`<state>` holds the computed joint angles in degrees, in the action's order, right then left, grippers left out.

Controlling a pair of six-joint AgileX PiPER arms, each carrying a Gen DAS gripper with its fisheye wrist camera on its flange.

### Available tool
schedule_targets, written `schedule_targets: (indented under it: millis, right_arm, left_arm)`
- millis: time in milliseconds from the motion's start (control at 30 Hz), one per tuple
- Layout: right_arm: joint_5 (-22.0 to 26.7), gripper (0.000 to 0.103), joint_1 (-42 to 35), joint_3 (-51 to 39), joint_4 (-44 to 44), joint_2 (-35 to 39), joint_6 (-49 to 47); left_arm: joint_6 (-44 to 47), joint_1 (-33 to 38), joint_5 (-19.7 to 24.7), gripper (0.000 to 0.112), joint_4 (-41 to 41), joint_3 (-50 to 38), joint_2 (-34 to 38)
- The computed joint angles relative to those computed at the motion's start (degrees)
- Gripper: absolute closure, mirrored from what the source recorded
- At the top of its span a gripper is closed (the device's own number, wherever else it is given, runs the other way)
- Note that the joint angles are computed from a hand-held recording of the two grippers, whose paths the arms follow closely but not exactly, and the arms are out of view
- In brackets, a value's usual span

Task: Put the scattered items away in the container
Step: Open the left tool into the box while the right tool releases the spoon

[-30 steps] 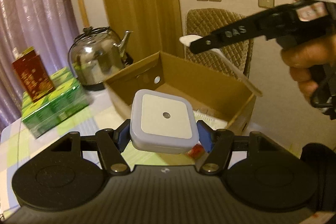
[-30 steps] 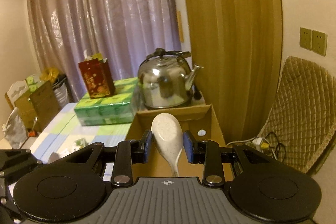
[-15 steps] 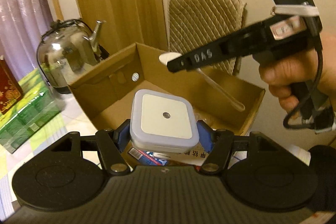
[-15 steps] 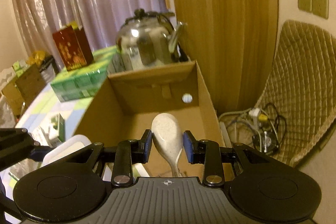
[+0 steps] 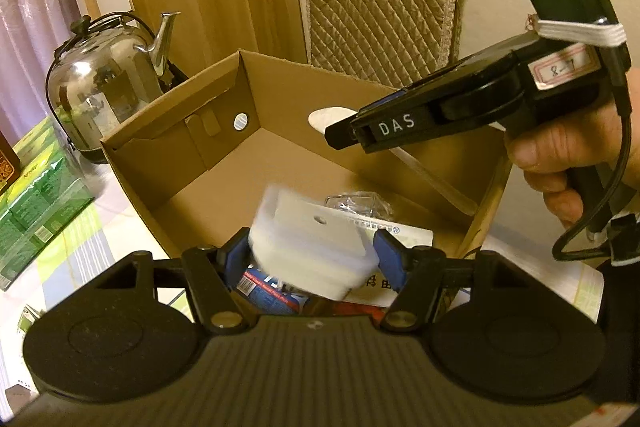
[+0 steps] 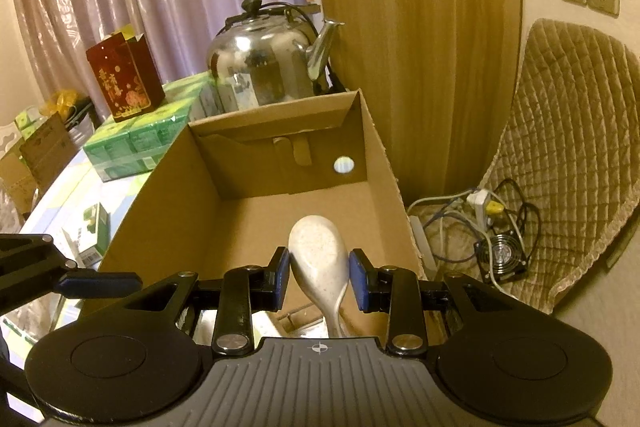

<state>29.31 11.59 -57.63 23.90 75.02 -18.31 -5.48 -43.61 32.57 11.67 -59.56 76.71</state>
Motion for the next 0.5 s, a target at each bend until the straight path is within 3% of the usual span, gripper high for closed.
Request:
schedule_targets:
  millis: [400, 500]
  right_arm:
    - [0.50, 0.073, 1.55, 0.58, -1.68, -1.54, 2.40]
    - [0.24, 0.077, 2.47, 0.79, -2.85, -1.51, 3.72]
  left_arm:
    - [-4.82, -0.03, 1.66, 0.051, 3.61, 1.31, -5.80]
    - [-6.60, -0.29, 2.87, 0.051, 4.99, 2.16, -8.06]
